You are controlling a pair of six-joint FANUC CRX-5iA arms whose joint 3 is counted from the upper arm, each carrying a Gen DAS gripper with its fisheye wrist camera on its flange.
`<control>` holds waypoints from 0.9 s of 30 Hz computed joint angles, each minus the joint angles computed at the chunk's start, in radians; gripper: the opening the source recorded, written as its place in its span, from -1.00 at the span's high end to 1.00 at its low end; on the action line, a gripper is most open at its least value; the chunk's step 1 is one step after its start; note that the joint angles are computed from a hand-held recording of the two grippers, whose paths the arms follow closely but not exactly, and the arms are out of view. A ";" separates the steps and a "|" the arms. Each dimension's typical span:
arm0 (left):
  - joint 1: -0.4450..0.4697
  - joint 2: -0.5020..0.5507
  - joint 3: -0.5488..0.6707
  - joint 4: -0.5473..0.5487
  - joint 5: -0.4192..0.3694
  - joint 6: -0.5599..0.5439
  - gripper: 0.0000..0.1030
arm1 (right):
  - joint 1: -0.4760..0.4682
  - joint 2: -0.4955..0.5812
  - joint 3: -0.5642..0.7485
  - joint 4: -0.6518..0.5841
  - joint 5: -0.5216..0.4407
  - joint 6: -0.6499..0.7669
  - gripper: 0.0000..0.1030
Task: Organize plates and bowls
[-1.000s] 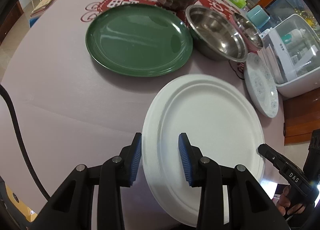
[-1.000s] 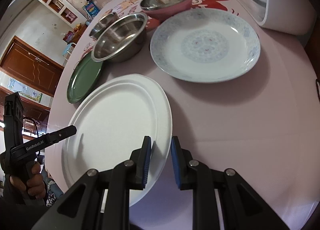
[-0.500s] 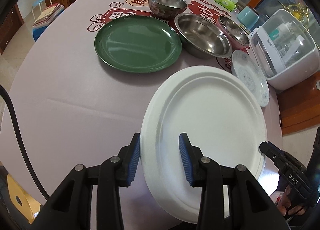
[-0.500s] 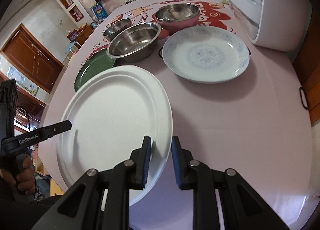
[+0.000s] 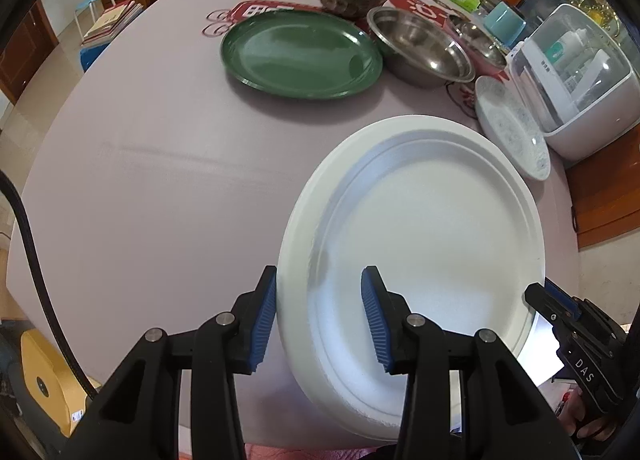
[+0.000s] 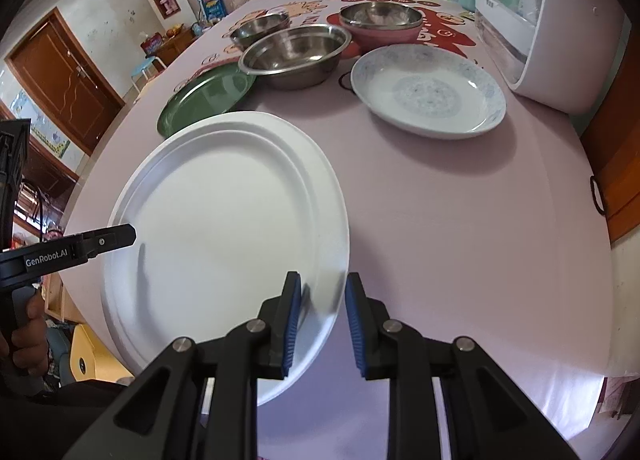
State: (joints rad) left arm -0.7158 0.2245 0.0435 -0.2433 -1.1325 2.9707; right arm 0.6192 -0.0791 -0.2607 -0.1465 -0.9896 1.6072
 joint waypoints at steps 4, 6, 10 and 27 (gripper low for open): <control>0.012 0.006 -0.029 0.050 0.009 -0.009 0.23 | 0.025 0.002 -0.020 0.031 -0.008 -0.015 0.52; 0.018 0.008 -0.041 0.069 0.017 -0.017 0.23 | 0.030 0.011 -0.020 0.037 -0.020 -0.016 0.51; 0.027 0.013 -0.056 0.093 0.029 -0.041 0.23 | 0.037 0.025 -0.022 0.051 -0.030 -0.032 0.49; 0.058 0.047 -0.039 0.131 0.033 -0.139 -0.01 | 0.064 0.074 -0.015 0.090 -0.032 -0.049 0.31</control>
State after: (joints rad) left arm -0.6583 0.2715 0.0046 -0.1128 -1.0996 2.8313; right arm 0.6830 -0.0050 -0.2753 -0.0563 -1.0213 1.5577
